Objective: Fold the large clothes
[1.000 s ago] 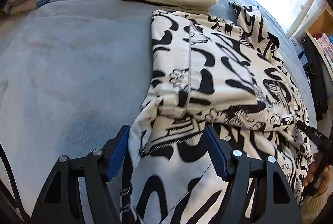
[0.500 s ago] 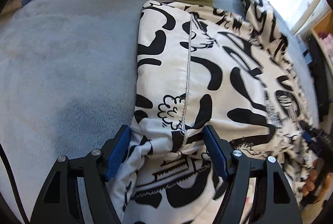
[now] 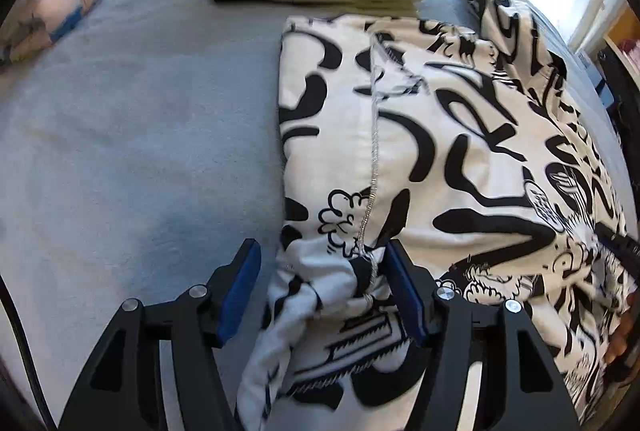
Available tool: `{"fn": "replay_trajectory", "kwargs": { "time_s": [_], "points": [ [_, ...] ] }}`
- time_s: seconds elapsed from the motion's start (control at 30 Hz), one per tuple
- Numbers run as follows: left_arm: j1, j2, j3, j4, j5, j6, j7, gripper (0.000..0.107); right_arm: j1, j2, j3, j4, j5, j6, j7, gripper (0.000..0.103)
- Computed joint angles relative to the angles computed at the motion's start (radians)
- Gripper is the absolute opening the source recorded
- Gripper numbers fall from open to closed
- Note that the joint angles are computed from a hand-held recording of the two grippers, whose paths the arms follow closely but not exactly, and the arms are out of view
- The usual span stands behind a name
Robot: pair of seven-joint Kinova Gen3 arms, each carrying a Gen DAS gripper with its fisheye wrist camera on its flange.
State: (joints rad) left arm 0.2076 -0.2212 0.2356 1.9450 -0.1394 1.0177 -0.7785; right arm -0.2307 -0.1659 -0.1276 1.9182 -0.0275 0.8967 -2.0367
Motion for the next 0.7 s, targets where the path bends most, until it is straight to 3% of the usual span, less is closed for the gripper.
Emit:
{"fn": "replay_trajectory", "kwargs": {
  "time_s": [0.13, 0.27, 0.33, 0.43, 0.5, 0.63, 0.7],
  "points": [
    [-0.003, -0.065, 0.059, -0.033, -0.08, 0.026, 0.049, 0.062, -0.007, -0.052, -0.058, -0.008, 0.083, 0.013, -0.077, 0.028],
    [-0.037, -0.093, 0.106, -0.046, -0.129, -0.03, 0.102, 0.062, -0.059, -0.075, -0.121, -0.027, 0.112, -0.013, -0.101, 0.028],
    [-0.048, -0.045, 0.135, -0.067, -0.15, -0.035, 0.127, 0.061, -0.108, -0.046, -0.131, -0.055, 0.079, -0.026, -0.06, 0.028],
    [0.001, 0.009, 0.101, -0.069, -0.108, -0.082, 0.096, 0.041, -0.178, 0.005, -0.157, -0.078, 0.044, -0.053, -0.018, 0.028],
    [0.034, 0.058, 0.103, -0.073, -0.096, -0.11, 0.091, 0.039, -0.23, 0.054, -0.196, -0.093, 0.076, -0.057, -0.019, 0.028],
    [0.088, 0.165, 0.12, -0.09, -0.178, -0.07, 0.166, 0.038, -0.308, 0.151, -0.211, -0.109, 0.147, -0.001, -0.045, 0.028],
    [0.104, 0.173, 0.084, -0.071, -0.16, -0.089, 0.145, 0.038, -0.31, 0.146, -0.17, -0.085, 0.108, -0.012, -0.029, 0.022]
  ]
}}
